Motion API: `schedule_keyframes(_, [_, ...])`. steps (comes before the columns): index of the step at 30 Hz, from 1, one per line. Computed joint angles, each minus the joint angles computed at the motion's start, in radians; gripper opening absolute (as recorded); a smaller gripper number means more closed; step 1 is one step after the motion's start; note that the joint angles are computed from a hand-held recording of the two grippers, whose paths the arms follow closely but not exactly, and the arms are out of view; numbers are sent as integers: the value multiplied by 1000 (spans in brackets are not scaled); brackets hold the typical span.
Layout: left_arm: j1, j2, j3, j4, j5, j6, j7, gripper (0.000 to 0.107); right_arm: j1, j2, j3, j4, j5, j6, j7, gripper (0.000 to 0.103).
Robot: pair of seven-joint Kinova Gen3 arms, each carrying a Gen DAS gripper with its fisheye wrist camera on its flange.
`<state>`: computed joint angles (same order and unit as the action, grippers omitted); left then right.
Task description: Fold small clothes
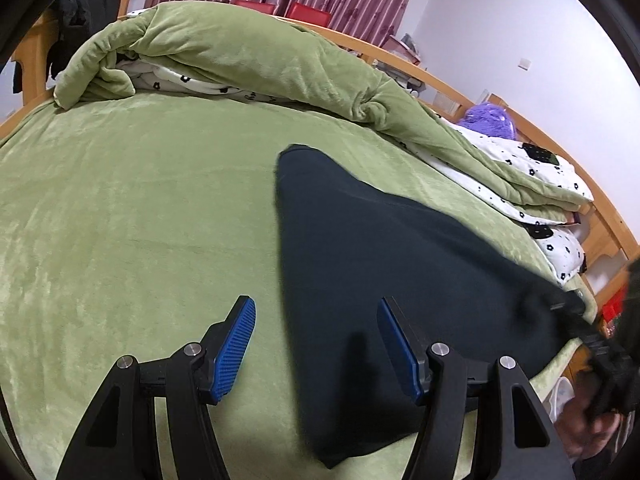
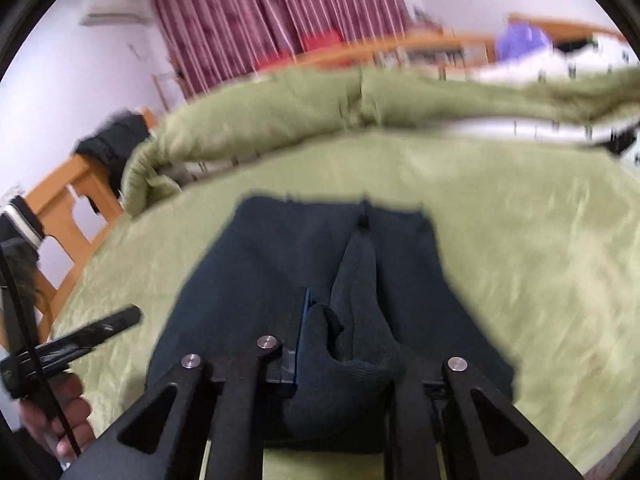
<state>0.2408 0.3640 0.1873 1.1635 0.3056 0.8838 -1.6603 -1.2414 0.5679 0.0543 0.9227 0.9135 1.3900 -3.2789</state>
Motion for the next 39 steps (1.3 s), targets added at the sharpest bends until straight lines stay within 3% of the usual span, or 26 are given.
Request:
schedule_keyframes(3, [12,7,-6,-12,-18,9,11,61,-44,-32,38,59,24,56,-49,13])
schedule_keyframes(6, [14,10,-3,-16,-22,17,5,61,62,-49,-70,115,-81,101,-77,15])
schedule_keyframes(9, [19,12,-3,-22,-31,26,2,61,159,-74,-156,188,-178,47,-125,22])
schedule_keyframes(11, [24,12,-8,-23,-41,27,5,61,136,-76,-133,173,-174,75,-123,29])
schedule_keyframes(13, [32,15,-13,-30,-55,32,14,61,76,-56,-61,103,-162,153,-78,40])
schedule_keyframes(15, [46,23,-24,-44,-83,42,30,61,13,-19,16,23,-142,230,-8,40])
schedule_keyframes(17, [44,27,-23,-46,-88,41,31,61,-7,-4,23,-19,-92,256,43,42])
schedule_keyframes(22, [34,50,-18,-70,-80,56,38,61,84,4,-59,-55,-81,182,154,45])
schedule_keyframes(24, [32,57,-16,-77,-76,59,35,61,170,7,-148,-55,-107,134,193,45])
schedule_keyframes(26, [28,62,-12,-80,-69,57,27,61,246,42,-217,-83,-131,147,238,45])
schedule_keyframes(28, [26,68,-10,-87,-66,61,22,61,311,55,-279,-60,-148,126,228,40])
schedule_keyframes(29, [25,71,-9,-89,-63,62,20,61,316,39,-289,-23,-132,90,198,15])
schedule_keyframes(30, [25,71,-8,-88,-60,60,18,61,303,16,-282,23,-100,50,163,10])
schedule_keyframes(33, [21,64,-4,-72,-50,37,2,61,178,-72,-173,162,22,-18,118,9])
schedule_keyframes(35, [7,63,10,-63,-23,29,-22,61,141,-127,-137,239,54,-53,41,9])
schedule_keyframes(37, [6,63,15,-60,-10,32,-36,61,178,-110,-166,245,22,-23,9,9])
schedule_keyframes(39, [18,67,15,-68,-17,46,-46,61,267,-67,-246,202,-59,14,37,10])
